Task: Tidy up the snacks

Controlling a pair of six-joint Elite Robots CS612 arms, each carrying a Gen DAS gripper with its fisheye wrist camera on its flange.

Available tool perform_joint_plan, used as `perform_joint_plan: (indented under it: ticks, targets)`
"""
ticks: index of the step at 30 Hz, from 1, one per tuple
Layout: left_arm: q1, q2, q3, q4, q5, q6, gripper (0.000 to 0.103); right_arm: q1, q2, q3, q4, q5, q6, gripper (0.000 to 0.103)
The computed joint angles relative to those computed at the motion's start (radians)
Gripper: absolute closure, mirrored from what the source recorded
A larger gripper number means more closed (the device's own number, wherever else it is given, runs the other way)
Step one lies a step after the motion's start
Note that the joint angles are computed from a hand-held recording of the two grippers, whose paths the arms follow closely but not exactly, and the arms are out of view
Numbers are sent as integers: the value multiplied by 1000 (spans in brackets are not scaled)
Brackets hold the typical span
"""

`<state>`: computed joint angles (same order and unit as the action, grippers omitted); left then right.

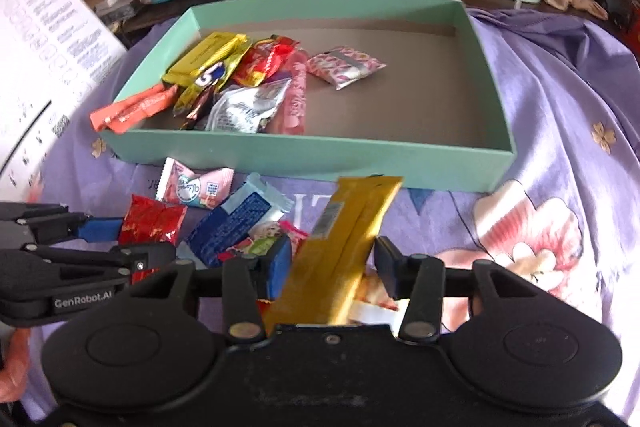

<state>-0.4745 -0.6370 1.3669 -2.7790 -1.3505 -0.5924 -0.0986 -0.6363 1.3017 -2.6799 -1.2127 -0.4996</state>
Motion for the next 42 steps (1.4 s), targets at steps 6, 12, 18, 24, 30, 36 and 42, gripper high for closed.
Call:
perform_joint_plan:
  ticks: [6, 12, 18, 24, 30, 36, 42]
  targets:
    - [12, 2, 13, -18, -18, -16, 62, 12, 2, -8, 78, 90, 1, 61]
    - [15, 4, 20, -25, -31, -15, 61, 24, 7, -14, 88, 12, 22, 47]
    - [19, 6, 19, -8, -38, -43, 50, 31, 20, -37, 104, 16, 103, 45]
    - [18, 3, 29, -8, -32, -30, 46, 41, 29, -23, 49, 6, 77, 42]
    - [3, 3, 23, 3, -10, 15, 58, 37, 27, -15, 37, 20, 61, 54]
    - [8, -11, 33, 22, -2, -21, 59, 24, 8, 14, 24, 65, 40, 80]
    - [4, -27, 51, 24, 15, -19, 59, 16, -15, 33, 103, 108, -4, 78]
